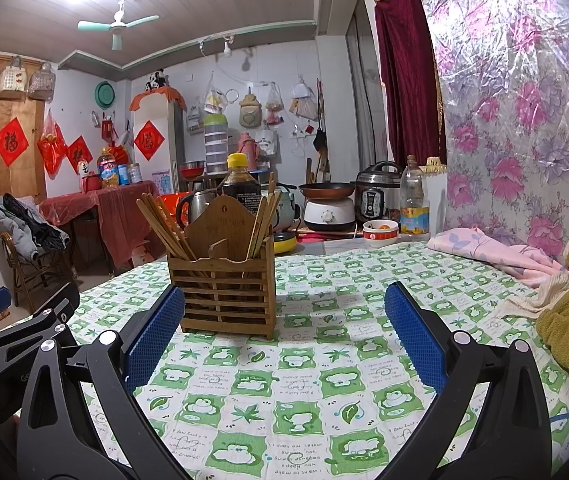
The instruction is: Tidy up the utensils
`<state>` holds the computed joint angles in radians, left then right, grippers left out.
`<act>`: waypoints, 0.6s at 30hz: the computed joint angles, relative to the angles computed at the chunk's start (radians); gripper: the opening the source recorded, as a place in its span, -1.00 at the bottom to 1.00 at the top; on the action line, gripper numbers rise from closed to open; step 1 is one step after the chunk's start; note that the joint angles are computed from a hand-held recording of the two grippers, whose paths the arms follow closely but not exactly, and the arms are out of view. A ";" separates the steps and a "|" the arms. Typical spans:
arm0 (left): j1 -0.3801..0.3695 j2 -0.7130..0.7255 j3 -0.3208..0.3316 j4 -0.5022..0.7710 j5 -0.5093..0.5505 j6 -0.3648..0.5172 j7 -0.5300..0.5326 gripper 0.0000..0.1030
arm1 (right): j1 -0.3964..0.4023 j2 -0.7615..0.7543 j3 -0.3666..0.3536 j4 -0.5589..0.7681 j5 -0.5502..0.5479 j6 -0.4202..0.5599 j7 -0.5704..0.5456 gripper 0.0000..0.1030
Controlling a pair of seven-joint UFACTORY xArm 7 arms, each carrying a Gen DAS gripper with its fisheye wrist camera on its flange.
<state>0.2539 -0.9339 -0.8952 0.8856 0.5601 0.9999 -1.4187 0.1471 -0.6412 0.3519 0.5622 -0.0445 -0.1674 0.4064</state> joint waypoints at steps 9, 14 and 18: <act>-0.006 0.003 0.002 0.000 0.004 0.005 -0.001 0.89 | 0.000 -0.001 0.000 0.000 -0.002 0.001 0.002 0.88; -0.006 0.006 0.002 0.002 0.007 0.006 -0.002 0.89 | 0.000 0.000 -0.001 0.001 -0.003 0.002 0.002 0.88; -0.005 0.010 0.002 0.005 0.009 0.007 -0.003 0.89 | -0.001 -0.001 0.000 0.000 -0.003 0.001 0.003 0.88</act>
